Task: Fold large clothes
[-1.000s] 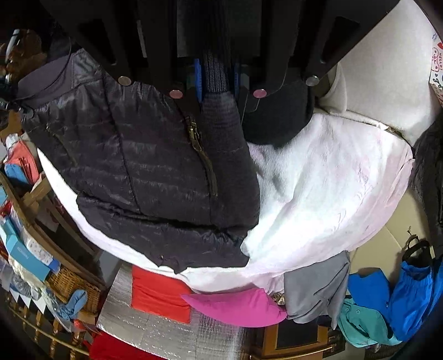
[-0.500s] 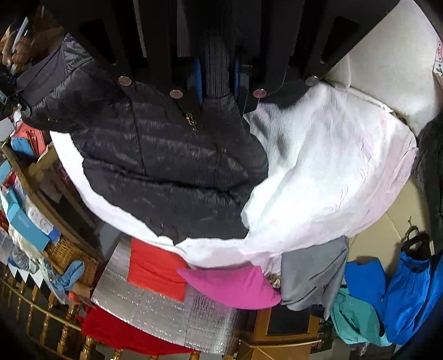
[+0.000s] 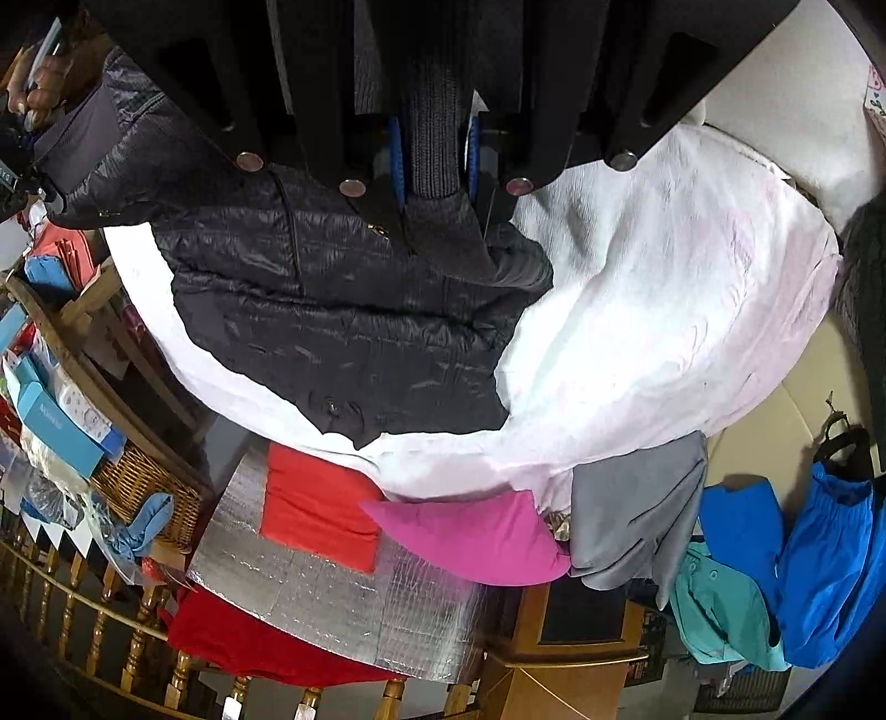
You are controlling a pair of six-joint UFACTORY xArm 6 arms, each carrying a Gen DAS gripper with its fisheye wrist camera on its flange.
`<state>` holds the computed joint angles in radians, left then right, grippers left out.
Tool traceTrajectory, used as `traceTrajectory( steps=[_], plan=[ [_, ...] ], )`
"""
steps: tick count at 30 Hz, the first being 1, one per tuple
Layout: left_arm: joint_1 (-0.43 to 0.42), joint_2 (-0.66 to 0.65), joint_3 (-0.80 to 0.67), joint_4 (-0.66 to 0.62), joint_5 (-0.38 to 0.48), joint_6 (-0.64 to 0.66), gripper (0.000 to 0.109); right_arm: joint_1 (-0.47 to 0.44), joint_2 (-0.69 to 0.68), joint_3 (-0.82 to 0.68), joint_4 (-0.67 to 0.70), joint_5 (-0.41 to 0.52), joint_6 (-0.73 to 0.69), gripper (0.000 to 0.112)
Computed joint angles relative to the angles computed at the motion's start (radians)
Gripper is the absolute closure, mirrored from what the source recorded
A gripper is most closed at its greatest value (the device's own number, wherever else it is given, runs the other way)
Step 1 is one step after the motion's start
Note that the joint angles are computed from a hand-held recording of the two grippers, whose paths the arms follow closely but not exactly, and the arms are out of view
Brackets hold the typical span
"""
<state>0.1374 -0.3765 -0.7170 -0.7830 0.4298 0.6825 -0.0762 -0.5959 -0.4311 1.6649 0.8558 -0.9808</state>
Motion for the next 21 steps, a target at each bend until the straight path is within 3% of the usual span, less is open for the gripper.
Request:
traceTrajectory(
  steps=[21],
  plan=[
    [-0.036, 0.096, -0.114, -0.046, -0.045, 0.008, 0.091, 0.041, 0.078, -0.102, 0.058, -0.065, -0.049, 0.1]
  ],
)
